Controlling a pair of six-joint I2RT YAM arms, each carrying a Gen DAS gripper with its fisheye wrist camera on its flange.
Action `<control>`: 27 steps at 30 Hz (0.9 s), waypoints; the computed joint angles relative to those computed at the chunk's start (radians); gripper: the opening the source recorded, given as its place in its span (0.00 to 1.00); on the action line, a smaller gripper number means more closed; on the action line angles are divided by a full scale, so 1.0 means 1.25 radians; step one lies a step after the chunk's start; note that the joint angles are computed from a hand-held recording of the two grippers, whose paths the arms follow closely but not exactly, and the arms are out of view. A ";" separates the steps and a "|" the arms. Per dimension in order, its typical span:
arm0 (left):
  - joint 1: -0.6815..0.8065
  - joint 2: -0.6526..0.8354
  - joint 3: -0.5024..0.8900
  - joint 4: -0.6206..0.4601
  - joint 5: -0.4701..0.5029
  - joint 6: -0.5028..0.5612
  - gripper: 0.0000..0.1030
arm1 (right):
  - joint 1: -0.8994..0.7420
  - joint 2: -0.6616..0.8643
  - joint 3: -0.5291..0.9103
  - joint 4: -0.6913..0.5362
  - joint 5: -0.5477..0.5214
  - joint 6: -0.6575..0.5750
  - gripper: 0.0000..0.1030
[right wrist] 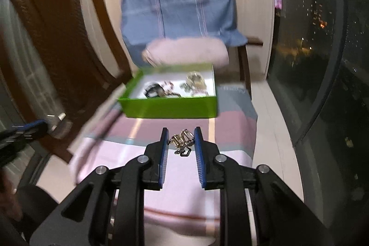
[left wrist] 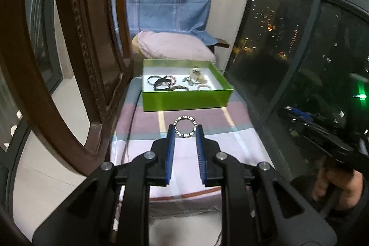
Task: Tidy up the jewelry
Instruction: 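Grasp the silver ring with the left tool while the right tool grasps the gold charm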
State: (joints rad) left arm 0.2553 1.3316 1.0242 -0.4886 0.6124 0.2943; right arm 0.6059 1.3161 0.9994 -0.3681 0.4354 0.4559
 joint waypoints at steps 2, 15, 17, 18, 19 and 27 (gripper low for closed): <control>0.002 -0.031 -0.017 -0.012 0.007 0.009 0.17 | 0.070 -0.061 -0.008 -0.052 0.062 0.028 0.22; -0.003 -0.174 -0.072 -0.096 0.022 0.043 0.17 | 0.146 -0.129 -0.036 -0.101 0.119 0.073 0.22; -0.005 -0.179 -0.074 -0.098 0.021 0.041 0.17 | 0.149 -0.134 -0.041 -0.101 0.123 0.077 0.22; -0.005 -0.182 -0.073 -0.102 0.021 0.041 0.17 | 0.147 -0.134 -0.041 -0.099 0.122 0.075 0.22; -0.006 -0.186 -0.074 -0.104 0.020 0.042 0.17 | 0.146 -0.134 -0.042 -0.098 0.122 0.073 0.22; -0.006 -0.185 -0.075 -0.102 0.020 0.042 0.17 | 0.153 -0.146 -0.054 -0.096 0.126 0.079 0.22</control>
State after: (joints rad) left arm 0.2477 1.1004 0.9299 -0.6157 0.6381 0.3468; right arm 0.7967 1.1342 0.9321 -0.4884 0.5925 0.5546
